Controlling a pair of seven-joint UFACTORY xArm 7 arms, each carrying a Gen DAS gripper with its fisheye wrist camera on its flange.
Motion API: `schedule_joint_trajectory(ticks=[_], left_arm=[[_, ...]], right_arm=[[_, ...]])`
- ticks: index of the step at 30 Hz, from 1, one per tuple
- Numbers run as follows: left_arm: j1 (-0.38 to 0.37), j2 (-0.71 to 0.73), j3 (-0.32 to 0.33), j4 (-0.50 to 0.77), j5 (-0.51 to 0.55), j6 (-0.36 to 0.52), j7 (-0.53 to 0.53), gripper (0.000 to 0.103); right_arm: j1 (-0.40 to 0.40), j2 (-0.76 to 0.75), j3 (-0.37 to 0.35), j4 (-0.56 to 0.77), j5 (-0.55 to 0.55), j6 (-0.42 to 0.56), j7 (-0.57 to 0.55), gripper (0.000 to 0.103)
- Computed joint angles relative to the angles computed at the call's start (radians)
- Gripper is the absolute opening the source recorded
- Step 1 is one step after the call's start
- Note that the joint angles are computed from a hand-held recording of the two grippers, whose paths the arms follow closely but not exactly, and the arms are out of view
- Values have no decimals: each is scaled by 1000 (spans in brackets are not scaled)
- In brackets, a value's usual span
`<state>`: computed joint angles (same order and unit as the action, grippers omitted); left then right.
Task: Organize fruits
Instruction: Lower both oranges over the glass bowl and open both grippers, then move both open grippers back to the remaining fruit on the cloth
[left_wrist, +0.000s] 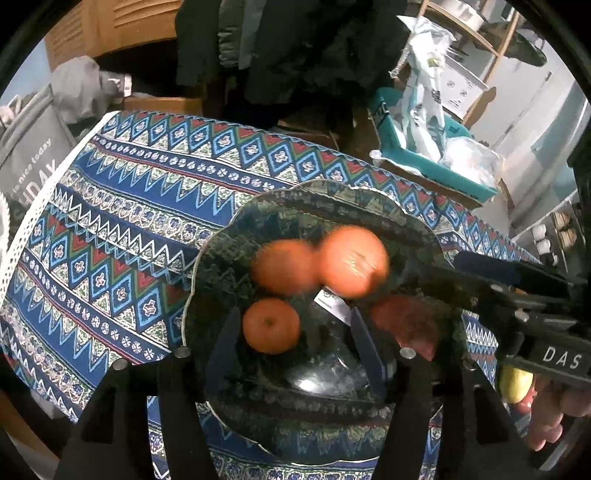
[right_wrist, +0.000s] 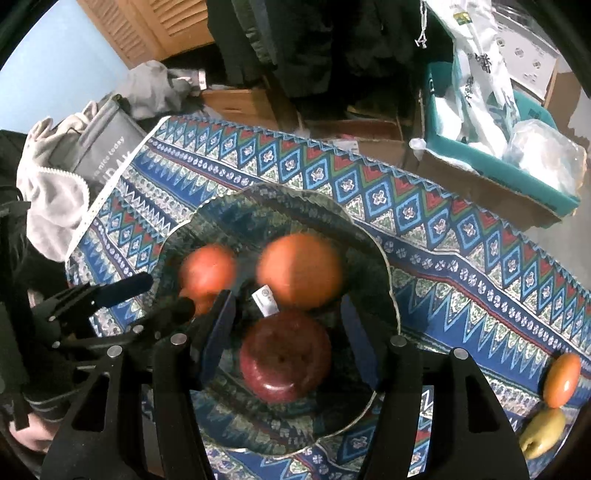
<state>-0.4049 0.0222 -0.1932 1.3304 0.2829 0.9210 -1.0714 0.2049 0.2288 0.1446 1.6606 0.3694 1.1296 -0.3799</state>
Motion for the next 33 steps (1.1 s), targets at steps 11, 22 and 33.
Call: schedule_joint_trajectory(ticks=[11,22,33], left_arm=[[-31,17,-12,82,46,69,1,68],[-78,50,-22,195,109,105,18,75],[-137,127,-19,327,89,113,59,75]], right_arm=[[-1,-74,-16,-41,-41,-60,14,62],[-28,-163,-47,-92,-98,-88,6,66],[-91,-267,-100,-168,-109,-78,-42,73]])
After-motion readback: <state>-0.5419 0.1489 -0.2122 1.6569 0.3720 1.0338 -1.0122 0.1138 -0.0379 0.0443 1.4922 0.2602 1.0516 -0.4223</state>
